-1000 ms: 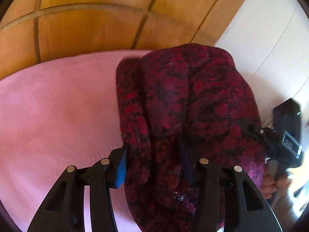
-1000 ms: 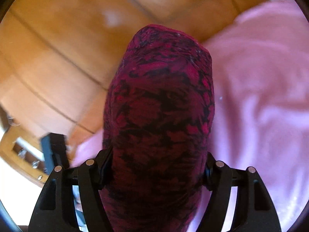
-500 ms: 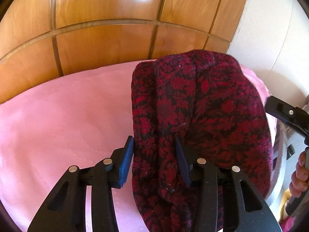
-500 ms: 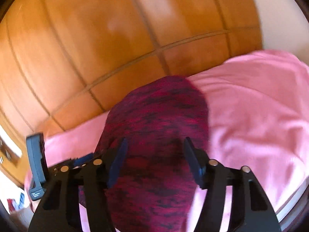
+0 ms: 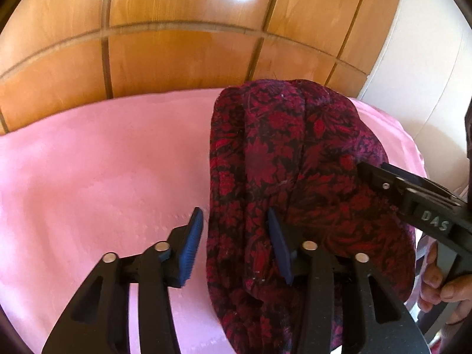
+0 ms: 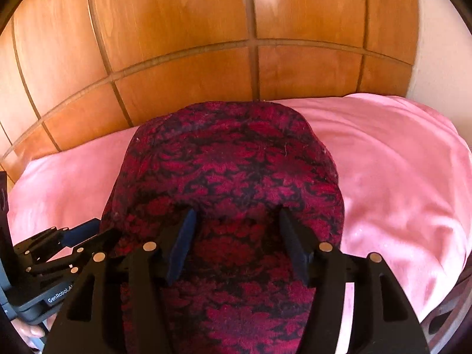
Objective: Fold small clothes
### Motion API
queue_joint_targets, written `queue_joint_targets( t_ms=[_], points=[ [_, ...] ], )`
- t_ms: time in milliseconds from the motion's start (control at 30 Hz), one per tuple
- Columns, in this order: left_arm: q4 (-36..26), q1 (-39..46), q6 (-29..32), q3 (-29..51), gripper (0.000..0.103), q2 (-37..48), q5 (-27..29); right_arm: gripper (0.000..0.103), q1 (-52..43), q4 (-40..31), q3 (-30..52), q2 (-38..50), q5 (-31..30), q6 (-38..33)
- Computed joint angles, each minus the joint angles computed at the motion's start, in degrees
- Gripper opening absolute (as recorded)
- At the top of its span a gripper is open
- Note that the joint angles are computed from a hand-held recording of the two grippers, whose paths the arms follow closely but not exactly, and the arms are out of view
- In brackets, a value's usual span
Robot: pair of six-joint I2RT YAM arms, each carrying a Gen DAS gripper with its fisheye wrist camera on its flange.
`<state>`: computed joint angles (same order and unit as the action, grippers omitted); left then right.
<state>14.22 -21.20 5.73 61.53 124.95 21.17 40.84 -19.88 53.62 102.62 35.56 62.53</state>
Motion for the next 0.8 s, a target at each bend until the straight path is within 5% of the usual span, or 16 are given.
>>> queue_joint_targets(
  t_ms=[100, 533, 800],
  points=[
    [1.98, 0.04, -0.41, -2.48, 0.054, -2.17, -0.40, 0.083, 2.49, -1.80, -0.88, -2.38, 1.80, 5.16],
    [9.40, 2.19, -1.08, -13.14, 0.055, -10.25, -1.89, 0.085, 14.28, -22.97, 10.14, 2.46, 10.06, 29.51],
    [10.65, 3.76, -1.02, -16.23, 0.055, -11.83, -1.70, 0.089, 19.11, -33.70, 18.14, 9.25, 10.56, 36.72]
  ],
)
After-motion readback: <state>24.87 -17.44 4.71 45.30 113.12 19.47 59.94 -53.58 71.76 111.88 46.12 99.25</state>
